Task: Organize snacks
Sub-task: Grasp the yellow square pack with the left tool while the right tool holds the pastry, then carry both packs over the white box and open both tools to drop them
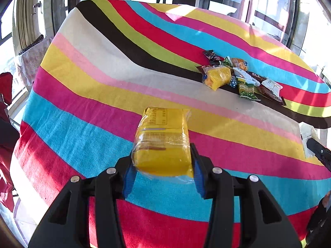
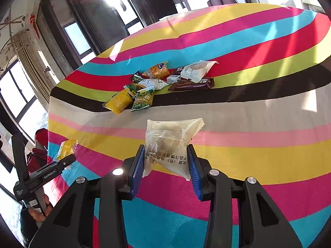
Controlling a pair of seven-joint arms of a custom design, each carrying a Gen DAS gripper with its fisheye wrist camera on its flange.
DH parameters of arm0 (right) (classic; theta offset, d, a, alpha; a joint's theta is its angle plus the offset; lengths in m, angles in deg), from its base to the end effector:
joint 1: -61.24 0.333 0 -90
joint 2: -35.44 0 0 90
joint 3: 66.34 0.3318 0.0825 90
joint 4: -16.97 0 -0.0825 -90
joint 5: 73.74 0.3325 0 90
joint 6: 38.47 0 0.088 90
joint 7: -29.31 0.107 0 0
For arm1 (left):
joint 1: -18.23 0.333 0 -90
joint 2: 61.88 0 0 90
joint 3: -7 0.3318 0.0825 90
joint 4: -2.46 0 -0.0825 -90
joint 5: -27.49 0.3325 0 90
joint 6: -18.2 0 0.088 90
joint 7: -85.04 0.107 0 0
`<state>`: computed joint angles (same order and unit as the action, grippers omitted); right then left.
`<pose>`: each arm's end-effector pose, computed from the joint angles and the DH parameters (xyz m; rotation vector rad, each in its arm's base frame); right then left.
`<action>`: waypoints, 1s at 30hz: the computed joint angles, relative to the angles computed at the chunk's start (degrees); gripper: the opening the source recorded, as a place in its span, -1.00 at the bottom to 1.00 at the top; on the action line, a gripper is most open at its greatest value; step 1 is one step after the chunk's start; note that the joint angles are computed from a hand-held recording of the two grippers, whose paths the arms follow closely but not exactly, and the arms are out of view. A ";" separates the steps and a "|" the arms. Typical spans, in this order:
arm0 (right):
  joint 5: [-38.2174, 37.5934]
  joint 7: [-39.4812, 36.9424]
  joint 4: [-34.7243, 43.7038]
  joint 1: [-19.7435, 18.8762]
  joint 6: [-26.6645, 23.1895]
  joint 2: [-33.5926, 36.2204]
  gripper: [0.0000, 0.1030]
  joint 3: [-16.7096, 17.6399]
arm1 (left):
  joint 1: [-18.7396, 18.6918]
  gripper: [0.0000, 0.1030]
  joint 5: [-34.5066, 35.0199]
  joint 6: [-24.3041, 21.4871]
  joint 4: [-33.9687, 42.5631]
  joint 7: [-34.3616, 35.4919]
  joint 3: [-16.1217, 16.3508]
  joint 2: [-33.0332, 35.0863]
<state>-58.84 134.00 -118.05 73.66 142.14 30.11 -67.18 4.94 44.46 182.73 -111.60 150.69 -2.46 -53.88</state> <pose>0.4910 0.0770 0.5207 -1.3464 1.8571 -0.4526 0.5388 -0.2380 0.5234 -1.6241 2.0204 -0.8558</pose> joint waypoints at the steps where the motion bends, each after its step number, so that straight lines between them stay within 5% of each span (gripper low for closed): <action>1: -0.17 0.14 0.03 -0.12 -0.04 0.02 -0.23 0.09 | -0.16 -0.10 1.05 0.35 -0.89 -0.50 0.34 -0.72; 10: -6.52 5.87 0.23 -3.02 -1.08 0.09 -0.23 1.97 | 1.25 -0.09 5.24 2.28 -7.83 -1.91 -0.05 -5.76; 20: -11.09 9.76 0.75 -3.99 -2.55 0.32 -0.23 2.34 | 4.03 -0.09 1.33 5.08 -14.31 2.05 -1.12 -10.23; 23: -6.92 5.04 1.47 -1.43 -3.43 0.66 -0.23 0.75 | 4.41 -0.08 -2.23 5.88 -16.28 5.02 -0.95 -11.56; 27: -16.98 11.20 2.51 -4.74 -5.97 0.42 -0.23 4.09 | 5.10 -0.08 -5.15 6.78 -19.33 7.50 -0.87 -13.78; 30: -2.71 -0.01 2.30 3.00 -5.32 0.32 -0.23 0.75 | 6.26 -0.08 -5.64 7.29 -21.42 7.85 -0.94 -15.55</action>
